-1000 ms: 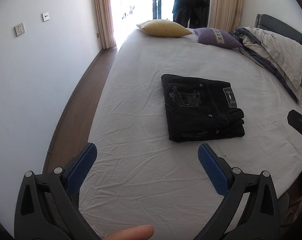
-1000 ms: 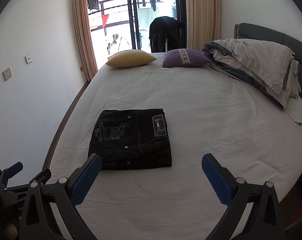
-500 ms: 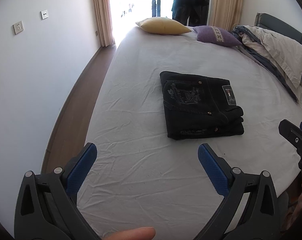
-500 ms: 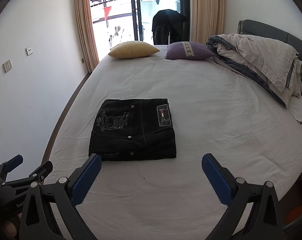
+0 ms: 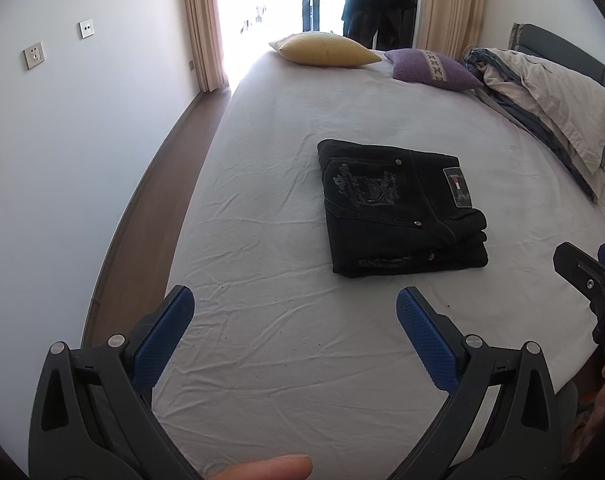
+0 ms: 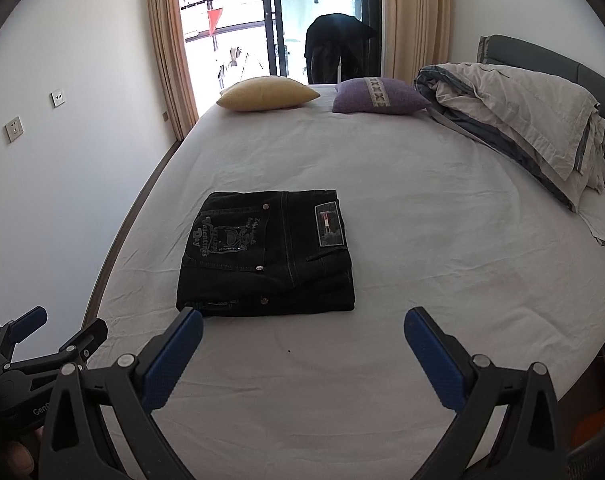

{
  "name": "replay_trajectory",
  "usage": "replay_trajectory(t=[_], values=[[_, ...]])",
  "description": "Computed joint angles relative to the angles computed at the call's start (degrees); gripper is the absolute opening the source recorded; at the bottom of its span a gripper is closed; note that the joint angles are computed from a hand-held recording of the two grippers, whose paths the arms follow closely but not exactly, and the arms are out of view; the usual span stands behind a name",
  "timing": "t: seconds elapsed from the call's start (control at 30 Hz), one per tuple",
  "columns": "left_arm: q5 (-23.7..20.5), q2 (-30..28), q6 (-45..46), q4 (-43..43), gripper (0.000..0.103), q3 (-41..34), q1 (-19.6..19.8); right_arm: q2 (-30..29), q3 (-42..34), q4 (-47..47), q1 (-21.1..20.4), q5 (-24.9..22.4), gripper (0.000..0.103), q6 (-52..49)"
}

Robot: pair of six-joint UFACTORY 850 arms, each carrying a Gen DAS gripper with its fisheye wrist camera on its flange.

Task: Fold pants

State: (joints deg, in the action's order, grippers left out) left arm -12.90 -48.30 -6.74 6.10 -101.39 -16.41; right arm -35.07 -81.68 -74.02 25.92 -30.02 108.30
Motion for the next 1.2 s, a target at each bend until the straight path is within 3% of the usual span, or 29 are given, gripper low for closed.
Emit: replay_trajectory(t=[1.2], values=[[-0.02, 0.60, 0.74, -1.08, 0.103, 1.43, -0.21, -0.67, 0.26, -0.23, -0.13, 0.92, 0.103, 0.20]])
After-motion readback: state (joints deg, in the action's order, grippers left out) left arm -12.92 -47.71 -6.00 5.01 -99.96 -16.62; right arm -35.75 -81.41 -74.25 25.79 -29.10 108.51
